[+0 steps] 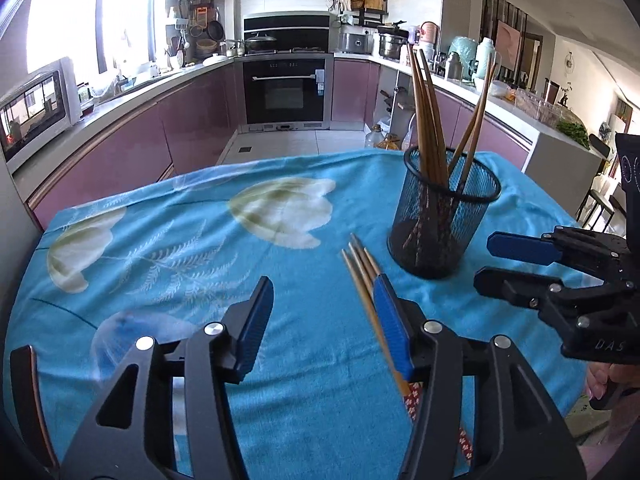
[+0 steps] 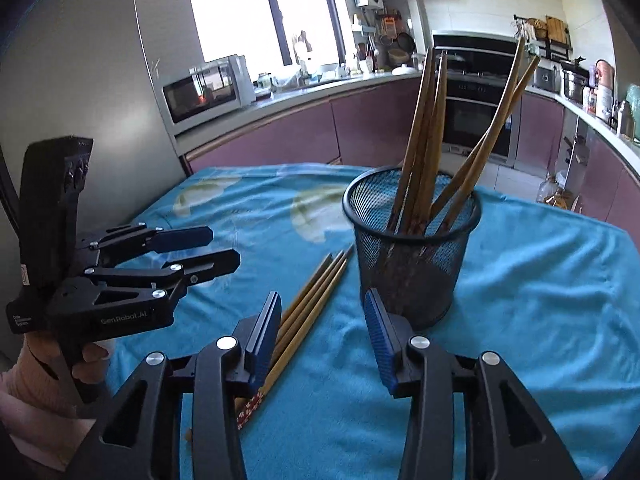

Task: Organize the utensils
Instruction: 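Open both tools and move them back over the chopstick pile, then close the left tool on a chopstick while the right tool grasps another chopstick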

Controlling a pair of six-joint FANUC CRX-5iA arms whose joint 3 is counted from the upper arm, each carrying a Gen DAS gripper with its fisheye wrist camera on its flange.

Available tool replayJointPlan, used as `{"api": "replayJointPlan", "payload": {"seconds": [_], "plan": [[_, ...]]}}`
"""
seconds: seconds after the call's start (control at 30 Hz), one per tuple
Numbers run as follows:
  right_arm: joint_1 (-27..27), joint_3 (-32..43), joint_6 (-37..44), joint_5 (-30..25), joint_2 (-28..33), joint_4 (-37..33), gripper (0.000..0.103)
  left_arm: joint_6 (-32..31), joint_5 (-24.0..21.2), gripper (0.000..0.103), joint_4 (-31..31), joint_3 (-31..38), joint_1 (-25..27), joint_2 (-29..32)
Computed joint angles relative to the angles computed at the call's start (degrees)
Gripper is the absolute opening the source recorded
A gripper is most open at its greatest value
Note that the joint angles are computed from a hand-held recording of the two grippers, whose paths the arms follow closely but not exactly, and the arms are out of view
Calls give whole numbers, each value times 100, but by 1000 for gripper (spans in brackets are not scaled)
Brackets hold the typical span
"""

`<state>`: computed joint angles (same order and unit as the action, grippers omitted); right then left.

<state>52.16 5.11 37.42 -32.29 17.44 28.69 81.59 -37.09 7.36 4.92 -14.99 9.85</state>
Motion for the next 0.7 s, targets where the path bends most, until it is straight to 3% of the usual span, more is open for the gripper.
{"api": "replayJointPlan", "payload": {"seconds": [0.2, 0.7], "plan": [[121, 398, 425, -465, 306, -725, 41, -188, -101, 52, 229, -394, 52, -57], [217, 718, 408, -878, 590, -655, 41, -167, -222, 52, 329, -496, 77, -41]]}}
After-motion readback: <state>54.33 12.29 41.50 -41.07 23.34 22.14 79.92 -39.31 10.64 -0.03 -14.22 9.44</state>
